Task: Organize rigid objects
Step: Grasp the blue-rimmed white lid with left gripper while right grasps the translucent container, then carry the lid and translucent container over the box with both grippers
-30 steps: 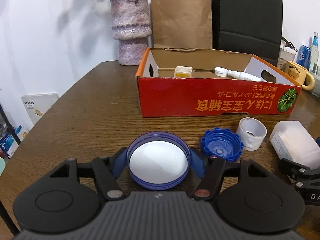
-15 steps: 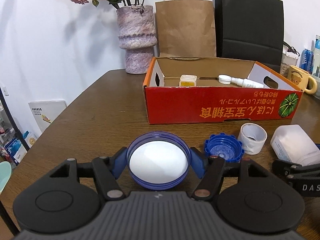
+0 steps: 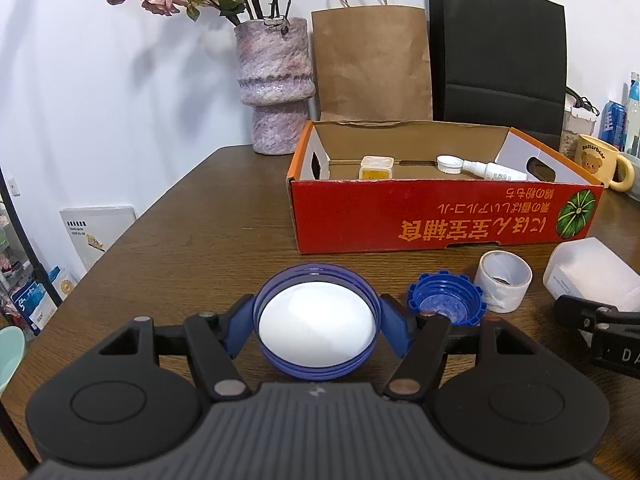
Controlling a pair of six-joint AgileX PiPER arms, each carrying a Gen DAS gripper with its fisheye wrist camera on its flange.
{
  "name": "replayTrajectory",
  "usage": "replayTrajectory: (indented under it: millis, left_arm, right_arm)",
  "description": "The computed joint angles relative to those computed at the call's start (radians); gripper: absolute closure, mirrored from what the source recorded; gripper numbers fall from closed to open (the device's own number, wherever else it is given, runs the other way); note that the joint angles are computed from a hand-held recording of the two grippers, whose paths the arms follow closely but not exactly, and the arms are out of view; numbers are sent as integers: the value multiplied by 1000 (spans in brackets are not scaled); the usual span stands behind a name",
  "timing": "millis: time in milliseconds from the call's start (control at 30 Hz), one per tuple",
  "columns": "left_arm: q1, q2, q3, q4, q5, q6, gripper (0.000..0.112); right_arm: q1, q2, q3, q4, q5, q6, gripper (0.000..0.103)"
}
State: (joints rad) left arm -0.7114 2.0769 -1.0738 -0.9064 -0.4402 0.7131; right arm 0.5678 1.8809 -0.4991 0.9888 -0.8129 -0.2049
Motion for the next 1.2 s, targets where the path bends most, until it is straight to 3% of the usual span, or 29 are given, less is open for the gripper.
replayTrajectory:
  millis: [600,1200]
  left_arm:
    - [-47,-37,16,1,-24,-44,45]
    - [-52,-38,-144,-207,-2,162,45]
  right_arm:
    - [38,-34,37,-49,-98,46,38]
    - [-50,-110,-33,-115,-112,-67,38]
